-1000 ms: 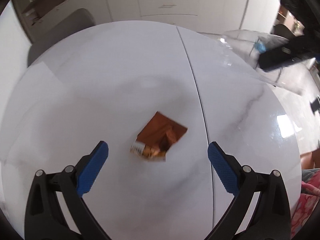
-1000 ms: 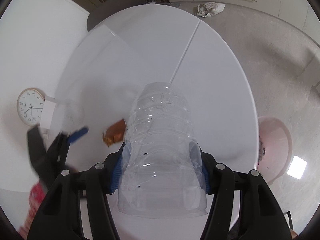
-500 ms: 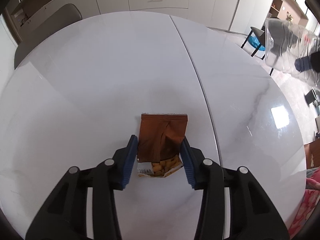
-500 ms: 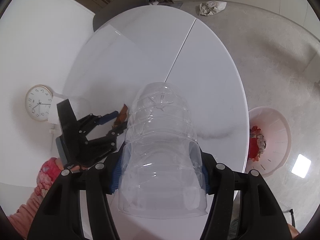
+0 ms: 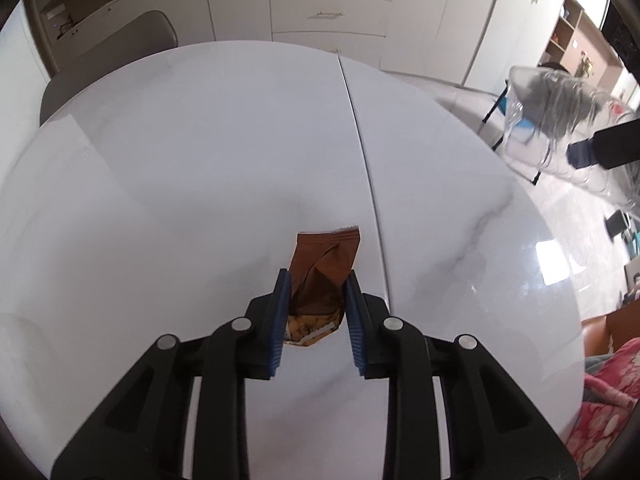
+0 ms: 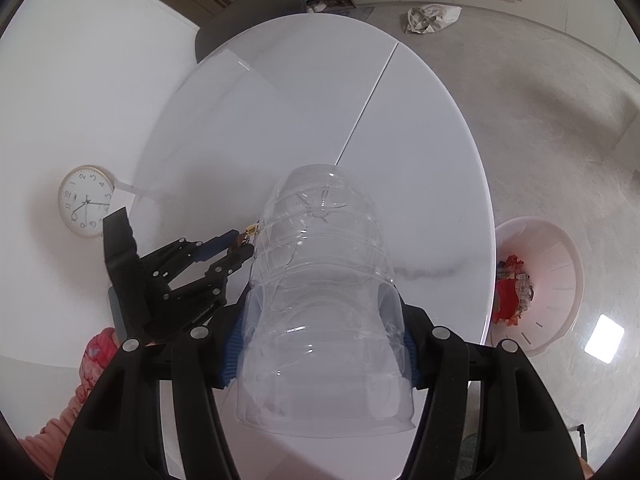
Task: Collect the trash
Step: 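Carry the bottle and brown bag over the wastebasket and open both tools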
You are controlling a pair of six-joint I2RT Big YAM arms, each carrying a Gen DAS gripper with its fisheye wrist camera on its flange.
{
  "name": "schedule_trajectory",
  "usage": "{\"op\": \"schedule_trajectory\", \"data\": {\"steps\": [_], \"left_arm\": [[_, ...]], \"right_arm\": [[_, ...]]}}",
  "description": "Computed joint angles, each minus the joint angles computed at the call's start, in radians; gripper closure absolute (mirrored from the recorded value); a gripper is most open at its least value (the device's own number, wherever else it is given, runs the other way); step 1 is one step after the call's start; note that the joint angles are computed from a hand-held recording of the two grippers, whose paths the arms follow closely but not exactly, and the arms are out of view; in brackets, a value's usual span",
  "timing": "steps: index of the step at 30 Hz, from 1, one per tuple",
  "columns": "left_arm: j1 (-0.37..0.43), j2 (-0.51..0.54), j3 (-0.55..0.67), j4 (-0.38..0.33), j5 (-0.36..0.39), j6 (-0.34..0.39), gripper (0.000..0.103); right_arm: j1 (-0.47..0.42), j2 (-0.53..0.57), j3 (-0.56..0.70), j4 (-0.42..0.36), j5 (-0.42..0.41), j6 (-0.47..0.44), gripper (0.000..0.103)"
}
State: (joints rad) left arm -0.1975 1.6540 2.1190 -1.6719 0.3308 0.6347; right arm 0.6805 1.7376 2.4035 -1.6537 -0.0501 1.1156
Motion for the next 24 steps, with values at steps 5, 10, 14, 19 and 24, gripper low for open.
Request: {"op": "schedule_trajectory", "data": {"steps": [5,10,14,19,24], "left_arm": [[0.004,-0.032,-0.004,-0.003,0.012,-0.058,0.076],[-0.002,-0.075,-0.007,-0.007,0.015,-0.130,0.076],[-0.024,-0.132,-0.034,-0.001,0.019,-0.204,0.076],[-0.091,-0.183,-0.070,0.014,0.029,-0.302,0.076],[-0.176,-0.223,-0.110,0.029,0.023,-0.431,0.076]], "right_arm": [[0.005,-0.022,-0.027,0.017,0.002,-0.010,0.042],[0.009,-0.082,-0.101,0.057,0.006,-0.015,0.042],[0.008,-0.164,-0.191,0.077,0.026,-0.016,0.042],[-0.015,-0.304,-0.357,0.061,0.066,0.005,0.042],[-0.084,-0.438,-0.576,0.047,0.037,-0.011,0.042]]}}
